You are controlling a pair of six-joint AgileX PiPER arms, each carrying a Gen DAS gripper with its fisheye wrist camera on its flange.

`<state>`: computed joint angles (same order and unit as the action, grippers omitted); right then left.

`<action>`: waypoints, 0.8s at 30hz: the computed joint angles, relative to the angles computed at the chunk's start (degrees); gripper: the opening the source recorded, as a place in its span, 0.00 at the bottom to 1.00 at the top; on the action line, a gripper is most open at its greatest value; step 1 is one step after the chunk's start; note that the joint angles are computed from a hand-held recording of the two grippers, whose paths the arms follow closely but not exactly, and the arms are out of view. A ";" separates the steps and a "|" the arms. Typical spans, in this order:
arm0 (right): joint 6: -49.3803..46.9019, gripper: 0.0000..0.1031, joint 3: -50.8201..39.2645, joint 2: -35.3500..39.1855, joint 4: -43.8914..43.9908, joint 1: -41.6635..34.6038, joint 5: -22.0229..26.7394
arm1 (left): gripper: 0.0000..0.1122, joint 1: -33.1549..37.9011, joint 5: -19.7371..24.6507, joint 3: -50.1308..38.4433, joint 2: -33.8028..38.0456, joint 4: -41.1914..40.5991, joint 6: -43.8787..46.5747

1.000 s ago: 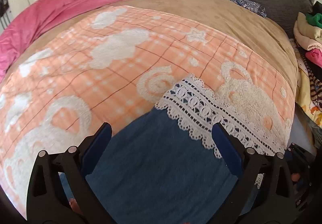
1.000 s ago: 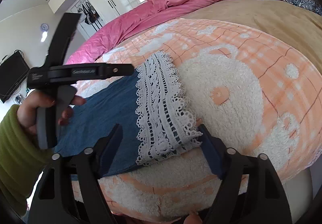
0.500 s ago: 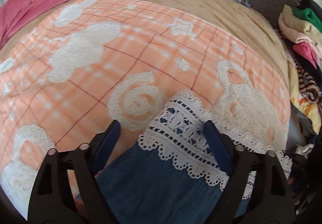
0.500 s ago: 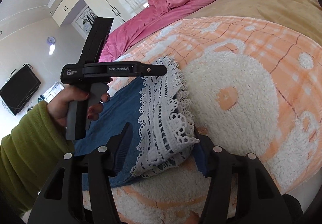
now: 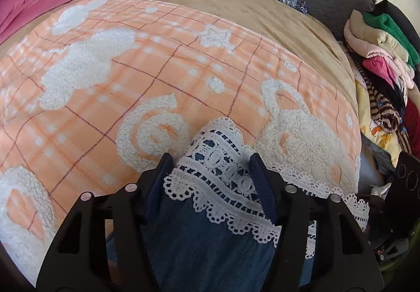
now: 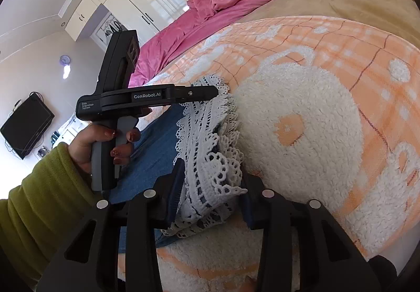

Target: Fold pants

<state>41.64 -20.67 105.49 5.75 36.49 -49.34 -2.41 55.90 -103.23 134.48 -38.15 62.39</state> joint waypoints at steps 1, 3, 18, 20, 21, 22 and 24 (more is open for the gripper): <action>0.14 0.35 0.04 0.06 -0.33 -0.05 -0.26 | 0.42 0.07 0.13 0.20 -0.15 -0.05 -0.09; 1.14 0.31 0.26 0.44 -1.49 -0.65 -1.23 | 0.37 0.09 -0.11 0.74 -0.46 -0.40 -0.23; 1.89 0.24 1.38 2.02 -10.05 -1.71 -10.81 | 0.15 4.24 -1.88 10.39 -7.81 -11.23 7.40; -1.80 0.24 1.52 0.13 -6.41 1.30 -10.02 | 0.15 6.27 0.06 11.69 -9.23 -13.61 9.26; -4.16 0.24 1.61 -1.15 -3.96 3.17 -9.46 | 0.15 7.16 0.94 12.06 -9.82 -14.30 9.84; -7.47 0.24 1.30 -2.93 -0.56 5.90 -8.16 | 0.15 8.29 1.93 12.54 -10.54 -14.93 10.53; -12.52 0.24 -0.20 -5.53 4.29 9.76 -4.26 | 0.15 10.78 3.67 13.64 -11.90 -15.90 11.82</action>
